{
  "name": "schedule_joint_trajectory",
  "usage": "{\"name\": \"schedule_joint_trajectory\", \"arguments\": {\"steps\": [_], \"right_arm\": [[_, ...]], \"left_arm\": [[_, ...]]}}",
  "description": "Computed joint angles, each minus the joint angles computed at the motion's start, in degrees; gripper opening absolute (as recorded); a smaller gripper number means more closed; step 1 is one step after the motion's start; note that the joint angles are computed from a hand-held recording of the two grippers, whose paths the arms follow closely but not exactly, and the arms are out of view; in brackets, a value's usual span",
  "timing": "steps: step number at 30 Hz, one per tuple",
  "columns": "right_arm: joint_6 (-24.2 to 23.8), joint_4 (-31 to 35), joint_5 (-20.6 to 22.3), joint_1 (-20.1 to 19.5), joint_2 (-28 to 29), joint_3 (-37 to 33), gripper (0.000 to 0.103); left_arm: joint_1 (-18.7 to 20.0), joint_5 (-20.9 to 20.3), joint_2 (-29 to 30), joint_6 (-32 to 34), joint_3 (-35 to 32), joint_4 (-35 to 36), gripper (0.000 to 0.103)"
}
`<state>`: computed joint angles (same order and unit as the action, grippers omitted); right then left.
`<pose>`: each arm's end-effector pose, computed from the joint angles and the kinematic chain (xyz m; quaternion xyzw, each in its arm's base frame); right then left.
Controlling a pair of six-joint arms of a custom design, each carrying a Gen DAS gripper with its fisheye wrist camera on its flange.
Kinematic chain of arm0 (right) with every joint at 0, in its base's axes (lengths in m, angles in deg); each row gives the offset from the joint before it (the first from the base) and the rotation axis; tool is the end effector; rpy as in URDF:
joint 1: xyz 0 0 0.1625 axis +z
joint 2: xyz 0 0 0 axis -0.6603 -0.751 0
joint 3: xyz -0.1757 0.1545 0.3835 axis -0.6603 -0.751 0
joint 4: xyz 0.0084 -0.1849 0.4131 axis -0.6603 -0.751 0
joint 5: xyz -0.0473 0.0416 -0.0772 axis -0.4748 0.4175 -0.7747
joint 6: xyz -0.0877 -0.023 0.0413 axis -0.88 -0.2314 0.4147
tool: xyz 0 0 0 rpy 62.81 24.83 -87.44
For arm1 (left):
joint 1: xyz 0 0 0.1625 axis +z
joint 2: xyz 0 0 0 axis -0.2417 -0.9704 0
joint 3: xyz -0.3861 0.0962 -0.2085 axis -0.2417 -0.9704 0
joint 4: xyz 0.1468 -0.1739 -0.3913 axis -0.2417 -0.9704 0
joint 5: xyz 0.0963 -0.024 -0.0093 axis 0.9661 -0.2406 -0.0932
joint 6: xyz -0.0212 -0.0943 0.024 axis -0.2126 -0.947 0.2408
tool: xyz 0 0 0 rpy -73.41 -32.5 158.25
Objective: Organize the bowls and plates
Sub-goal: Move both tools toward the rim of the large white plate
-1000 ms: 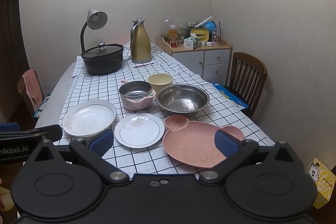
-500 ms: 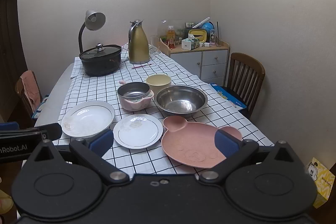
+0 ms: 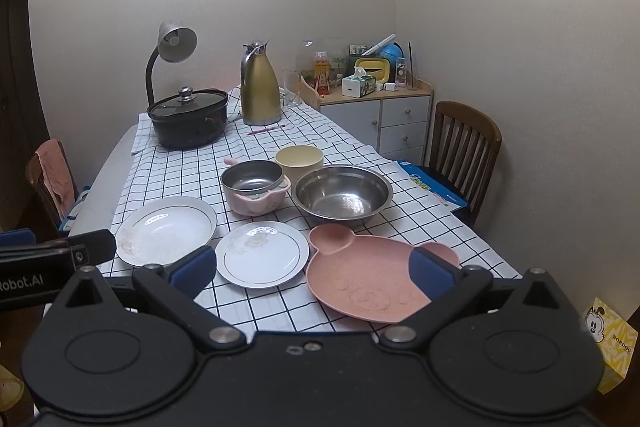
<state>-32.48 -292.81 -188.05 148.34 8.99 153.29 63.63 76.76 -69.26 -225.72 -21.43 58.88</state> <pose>0.2261 -0.5689 0.2387 -0.0227 -0.7402 0.5244 0.4203 -0.3192 -0.6519 0.1503 0.3702 0.8469 -0.3495 0.1534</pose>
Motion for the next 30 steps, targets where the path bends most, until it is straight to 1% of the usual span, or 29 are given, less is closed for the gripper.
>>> {"name": "schedule_joint_trajectory", "arguments": {"steps": [19,21,23,27,30], "right_arm": [[-1.3,-0.7,1.5,-0.3,0.3,-0.6,0.103],[-1.7,-0.2,1.7,-0.5,0.4,-1.0,0.103],[-2.1,0.0,2.4,-0.7,0.5,-1.4,0.103],[-4.4,0.0,4.4,-1.5,1.0,-2.4,0.103],[-4.5,3.1,6.3,-2.5,0.9,-3.6,0.103]], "left_arm": [[0.4,0.1,-0.1,0.4,0.0,-1.6,0.103],[0.4,-0.5,0.2,0.3,-0.4,-1.9,0.103],[0.6,-0.8,0.7,0.0,-1.0,-2.0,0.103],[0.8,-3.0,3.0,-0.7,-4.1,-0.9,0.103],[1.3,-4.5,5.4,-1.5,-7.8,1.0,0.103]]}}
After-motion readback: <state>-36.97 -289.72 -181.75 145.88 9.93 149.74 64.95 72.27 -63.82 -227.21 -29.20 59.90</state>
